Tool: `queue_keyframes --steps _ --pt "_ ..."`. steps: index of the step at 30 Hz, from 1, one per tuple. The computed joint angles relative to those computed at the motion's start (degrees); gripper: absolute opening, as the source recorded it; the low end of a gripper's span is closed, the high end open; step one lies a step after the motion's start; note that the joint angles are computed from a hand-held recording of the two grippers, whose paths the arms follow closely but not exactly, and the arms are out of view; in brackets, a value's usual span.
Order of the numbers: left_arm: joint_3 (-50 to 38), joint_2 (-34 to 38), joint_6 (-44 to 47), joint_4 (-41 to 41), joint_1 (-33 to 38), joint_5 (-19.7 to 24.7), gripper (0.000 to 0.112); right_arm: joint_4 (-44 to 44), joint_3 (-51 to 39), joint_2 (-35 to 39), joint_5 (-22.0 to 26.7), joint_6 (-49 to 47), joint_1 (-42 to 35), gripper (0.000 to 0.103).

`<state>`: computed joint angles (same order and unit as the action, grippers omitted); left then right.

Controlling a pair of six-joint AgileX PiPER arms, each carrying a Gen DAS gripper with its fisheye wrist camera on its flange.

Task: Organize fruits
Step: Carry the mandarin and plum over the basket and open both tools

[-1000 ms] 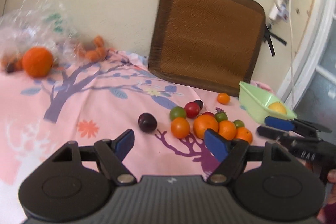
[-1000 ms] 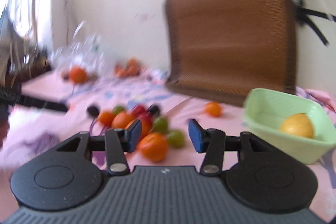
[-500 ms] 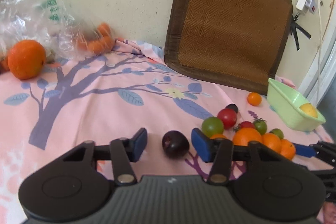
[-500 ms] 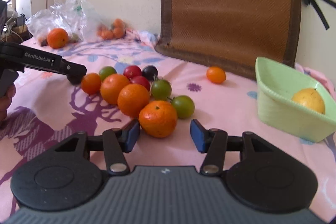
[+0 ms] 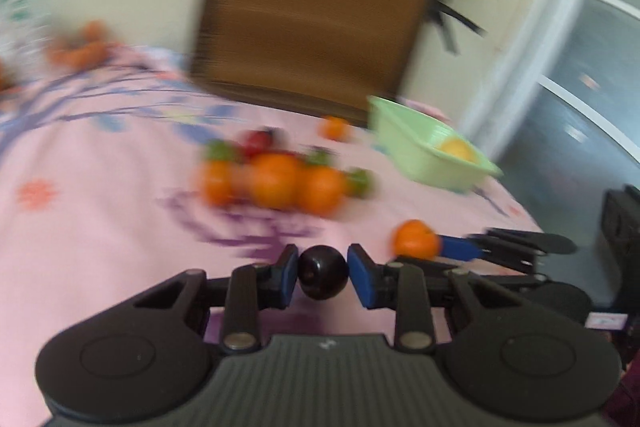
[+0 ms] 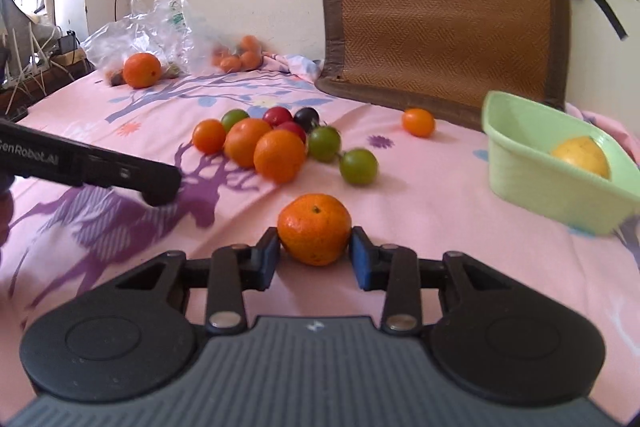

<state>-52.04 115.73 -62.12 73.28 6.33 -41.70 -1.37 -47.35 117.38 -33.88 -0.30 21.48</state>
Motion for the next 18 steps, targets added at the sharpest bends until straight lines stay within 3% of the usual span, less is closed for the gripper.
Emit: queue_keyframes --steps 5,7,12,15,18 --pt "2.53 -0.21 18.24 -14.35 -11.06 3.87 0.028 5.03 9.84 -2.62 -10.0 -2.29 -2.22 0.04" --pt "1.19 0.47 18.39 -14.42 -13.71 5.55 0.028 6.35 11.99 -3.39 -12.2 -2.33 -3.62 0.04" --pt "-7.51 1.87 1.94 -4.33 -15.82 7.0 0.028 4.54 13.04 -5.04 -16.06 -2.25 -9.05 0.04" --pt "-17.97 4.7 -13.96 4.26 -16.16 6.58 0.028 3.28 10.26 -5.19 -17.37 -2.11 -12.32 0.04" --pt "-30.97 9.97 -28.41 11.9 -18.11 8.92 0.028 4.21 4.07 -3.35 -14.95 -3.42 -14.06 0.04"
